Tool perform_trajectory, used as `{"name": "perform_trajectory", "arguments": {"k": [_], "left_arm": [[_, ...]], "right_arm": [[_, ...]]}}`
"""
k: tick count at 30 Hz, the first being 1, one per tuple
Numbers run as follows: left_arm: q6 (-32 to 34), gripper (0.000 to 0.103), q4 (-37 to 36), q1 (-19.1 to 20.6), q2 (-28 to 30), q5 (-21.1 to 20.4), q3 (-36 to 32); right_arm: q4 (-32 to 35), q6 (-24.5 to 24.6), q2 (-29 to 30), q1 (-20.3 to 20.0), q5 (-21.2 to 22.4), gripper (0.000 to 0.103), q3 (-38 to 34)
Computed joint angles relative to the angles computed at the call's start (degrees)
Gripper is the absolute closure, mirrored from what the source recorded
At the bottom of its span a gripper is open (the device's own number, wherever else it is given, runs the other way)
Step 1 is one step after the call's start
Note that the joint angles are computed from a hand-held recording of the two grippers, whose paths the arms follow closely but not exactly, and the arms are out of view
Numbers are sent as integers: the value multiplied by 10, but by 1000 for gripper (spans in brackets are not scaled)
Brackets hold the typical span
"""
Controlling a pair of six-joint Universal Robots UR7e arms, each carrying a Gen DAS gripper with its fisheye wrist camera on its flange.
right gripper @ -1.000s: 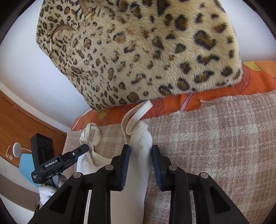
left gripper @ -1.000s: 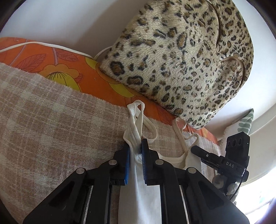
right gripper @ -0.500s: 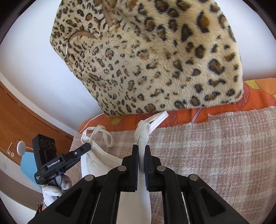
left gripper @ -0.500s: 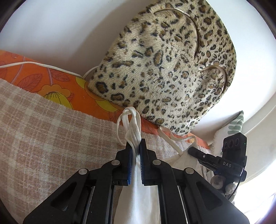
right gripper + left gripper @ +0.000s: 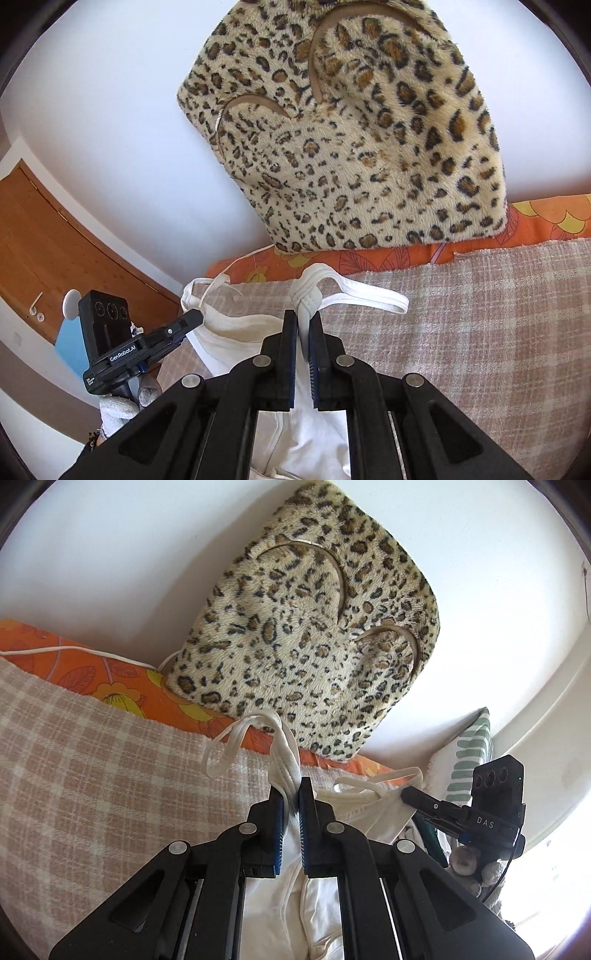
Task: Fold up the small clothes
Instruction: 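Lift the straps and fold them over onto the hem fold with both grippers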
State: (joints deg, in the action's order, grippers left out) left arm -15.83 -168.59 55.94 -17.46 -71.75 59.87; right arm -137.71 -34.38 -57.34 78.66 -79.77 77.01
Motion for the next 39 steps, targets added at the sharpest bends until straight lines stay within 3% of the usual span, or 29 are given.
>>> {"name": "perform_trajectory", "arguments": {"k": [9,21,30,33,38,39], "left_arm": [[-23,97,-68,-41,-67,25,141],[-51,97,-141,-84,-125,60,315],[-85,97,-152,-92,-132,55,384],[-89,91,-145,-95,-138,64,402],[-95,88,-77,-107,-166,91,425],[-94,87,-71,-111,-174,95,433]], "right_arm": [[-41,-23,-103,0,-5,100,142],[-76,-95,-223,-36,-16,100,318],[-134,-137,-244,-64,-60,100,397],[-140,-147,-249,-69,-68,99,407],[-156,-189,-266,-69,-124,88,432],[-159,-194,-274,-70,-136,76,438]]}}
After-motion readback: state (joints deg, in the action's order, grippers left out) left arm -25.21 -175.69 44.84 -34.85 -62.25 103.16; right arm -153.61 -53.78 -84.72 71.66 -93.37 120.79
